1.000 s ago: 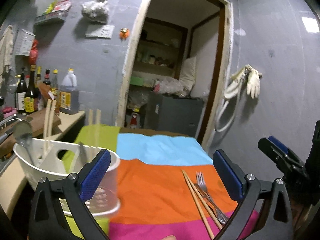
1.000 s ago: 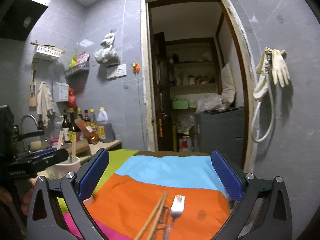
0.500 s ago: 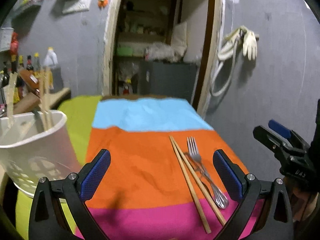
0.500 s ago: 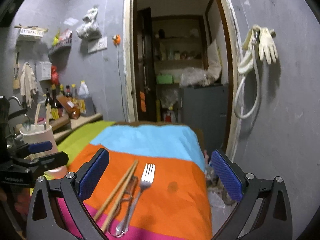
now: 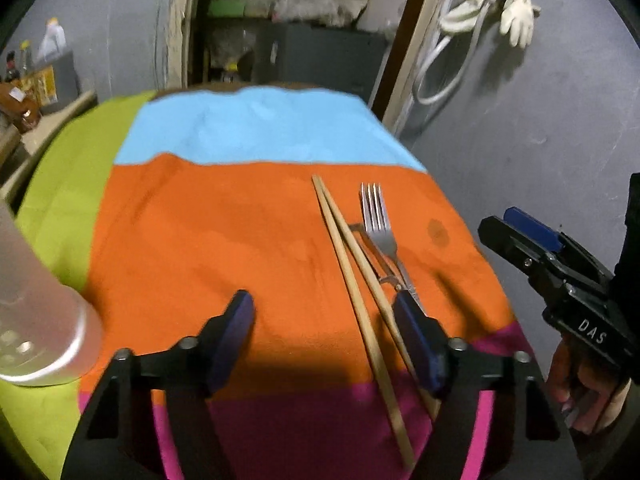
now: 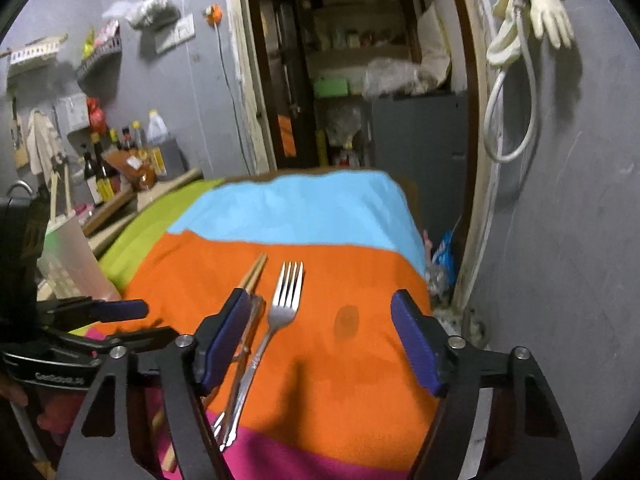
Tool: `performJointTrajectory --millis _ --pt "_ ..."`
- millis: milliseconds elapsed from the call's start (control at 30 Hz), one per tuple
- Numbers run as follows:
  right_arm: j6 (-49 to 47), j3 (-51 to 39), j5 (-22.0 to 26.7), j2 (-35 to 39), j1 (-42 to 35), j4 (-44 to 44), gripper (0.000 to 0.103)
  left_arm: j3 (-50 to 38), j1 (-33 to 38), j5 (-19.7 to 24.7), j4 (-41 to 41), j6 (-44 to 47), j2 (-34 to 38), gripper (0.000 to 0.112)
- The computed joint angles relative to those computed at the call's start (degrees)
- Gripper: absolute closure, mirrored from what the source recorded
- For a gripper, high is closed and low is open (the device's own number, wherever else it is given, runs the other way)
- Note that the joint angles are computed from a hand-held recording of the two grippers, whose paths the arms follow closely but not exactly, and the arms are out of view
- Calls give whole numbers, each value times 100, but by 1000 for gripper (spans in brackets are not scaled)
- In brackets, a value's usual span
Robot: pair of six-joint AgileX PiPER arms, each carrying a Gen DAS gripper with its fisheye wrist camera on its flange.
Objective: Organize utensils
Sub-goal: 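Grasp a wooden chopstick with the left tool while the right tool grasps a metal fork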
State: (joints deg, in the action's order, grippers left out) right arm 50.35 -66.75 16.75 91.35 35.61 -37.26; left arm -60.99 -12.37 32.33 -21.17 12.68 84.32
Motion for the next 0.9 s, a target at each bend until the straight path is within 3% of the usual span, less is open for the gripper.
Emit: performJointTrajectory --millis 133,333,533,900 --pt "-1487 -450 457 355 -64 1386 48 -334 -70 240 229 -182 378 69" --pt "-2361 -840 852 671 -135 2145 61 -799 -150 445 628 -735 751 82" --pt "-3132 -1287 1234 1002 -213 2815 67 -1340 -251 825 1086 -1113 1079 106" --pt "-3903 -2175 1973 1643 -161 3434 69 -1152 62 1010 1350 -1339 827 107"
